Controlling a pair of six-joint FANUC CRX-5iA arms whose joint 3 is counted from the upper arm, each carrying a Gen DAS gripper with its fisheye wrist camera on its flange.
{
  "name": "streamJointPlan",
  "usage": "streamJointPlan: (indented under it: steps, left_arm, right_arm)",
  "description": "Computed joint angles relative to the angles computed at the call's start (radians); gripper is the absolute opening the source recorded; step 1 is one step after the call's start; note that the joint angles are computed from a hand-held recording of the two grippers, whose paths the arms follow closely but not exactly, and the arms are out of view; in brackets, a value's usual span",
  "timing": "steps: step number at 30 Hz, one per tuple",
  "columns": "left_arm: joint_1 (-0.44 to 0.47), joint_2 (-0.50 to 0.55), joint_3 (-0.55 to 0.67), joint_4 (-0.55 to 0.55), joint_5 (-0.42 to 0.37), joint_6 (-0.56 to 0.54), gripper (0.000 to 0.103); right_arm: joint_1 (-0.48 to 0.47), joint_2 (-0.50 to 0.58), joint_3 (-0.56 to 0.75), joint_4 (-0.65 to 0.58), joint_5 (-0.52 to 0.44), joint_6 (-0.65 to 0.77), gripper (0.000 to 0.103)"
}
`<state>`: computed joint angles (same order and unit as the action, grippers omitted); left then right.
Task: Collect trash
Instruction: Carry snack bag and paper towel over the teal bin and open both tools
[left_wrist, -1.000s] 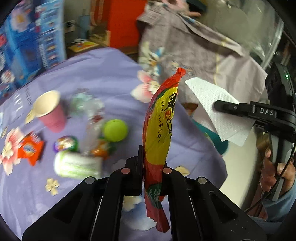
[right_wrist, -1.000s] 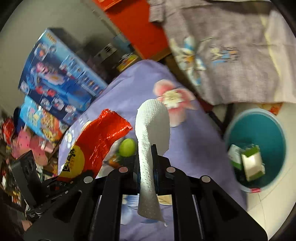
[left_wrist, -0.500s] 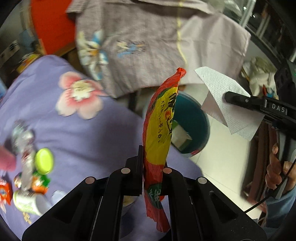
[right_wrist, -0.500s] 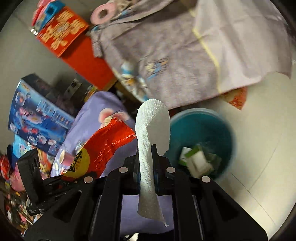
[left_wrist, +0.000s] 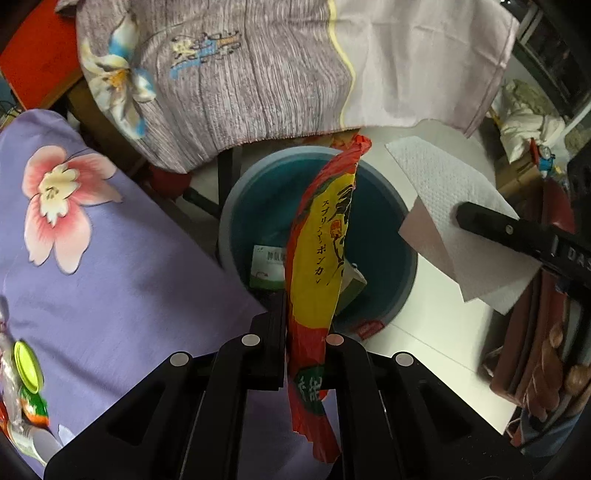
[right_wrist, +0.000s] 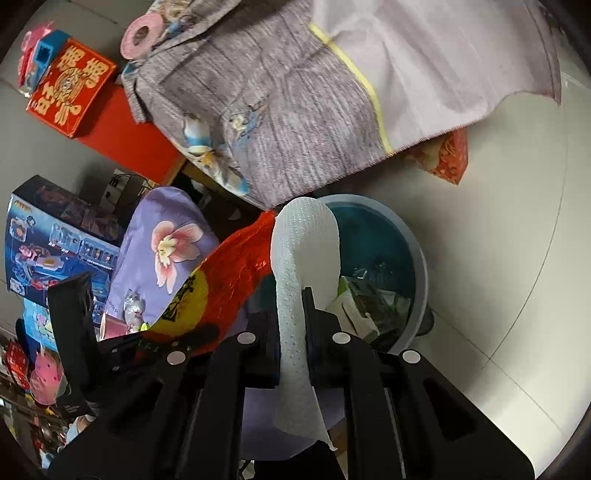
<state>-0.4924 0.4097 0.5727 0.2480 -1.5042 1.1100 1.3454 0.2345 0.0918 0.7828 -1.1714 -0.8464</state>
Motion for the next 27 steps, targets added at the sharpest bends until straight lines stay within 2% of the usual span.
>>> streamJointPlan:
  steps: [2, 4, 6, 10, 12, 17, 19, 20, 21, 22, 24, 27]
  left_arm:
    - [-0.012, 0.019, 0.017, -0.016, 0.002, 0.015, 0.01]
    - [-0.021, 0.027, 0.023, -0.031, 0.013, 0.032, 0.025]
    - [-0.026, 0.031, 0.028, -0.047, 0.023, 0.051, 0.06]
    - [-0.02, 0.017, 0.013, -0.051, 0.044, 0.049, 0.07]
    - [-0.015, 0.011, 0.007, -0.043, 0.046, 0.05, 0.08]
    - [-0.005, -0.006, -0.012, -0.033, 0.054, 0.038, 0.091]
    - [-0.002, -0.013, -0.023, -0.027, 0.06, 0.034, 0.092]
    - [-0.001, -0.016, -0.027, -0.027, 0.064, 0.033, 0.092]
    - [0.001, -0.018, -0.029, -0.026, 0.067, 0.032, 0.092]
    - [0.004, -0.02, -0.032, -0.023, 0.068, 0.032, 0.092]
    - [0.01, -0.022, -0.035, -0.017, 0.068, 0.034, 0.092]
    - [0.015, -0.026, -0.04, -0.013, 0.072, 0.038, 0.093]
  right_arm:
    - [-0.006, -0.007, -0.014, -0.011, 0.013, -0.002, 0.011]
    - [-0.013, -0.013, -0.026, -0.023, 0.026, -0.004, 0.011]
    - [-0.018, -0.018, -0.039, -0.03, 0.039, -0.011, 0.012]
    - [-0.027, -0.022, -0.051, -0.043, 0.053, -0.014, 0.012]
    - [-0.032, -0.025, -0.06, -0.05, 0.064, -0.018, 0.012]
    - [-0.055, -0.017, -0.051, -0.08, 0.076, 0.017, 0.012]
    - [-0.069, -0.003, -0.029, -0.104, 0.07, 0.056, 0.015]
    - [-0.075, 0.001, -0.024, -0.113, 0.077, 0.068, 0.018]
    - [-0.083, 0.004, -0.021, -0.121, 0.088, 0.078, 0.029]
    - [-0.089, 0.007, -0.017, -0.127, 0.096, 0.082, 0.047]
    - [-0.096, 0.019, -0.003, -0.132, 0.093, 0.096, 0.054]
    - [-0.1, 0.024, 0.003, -0.14, 0.097, 0.106, 0.055]
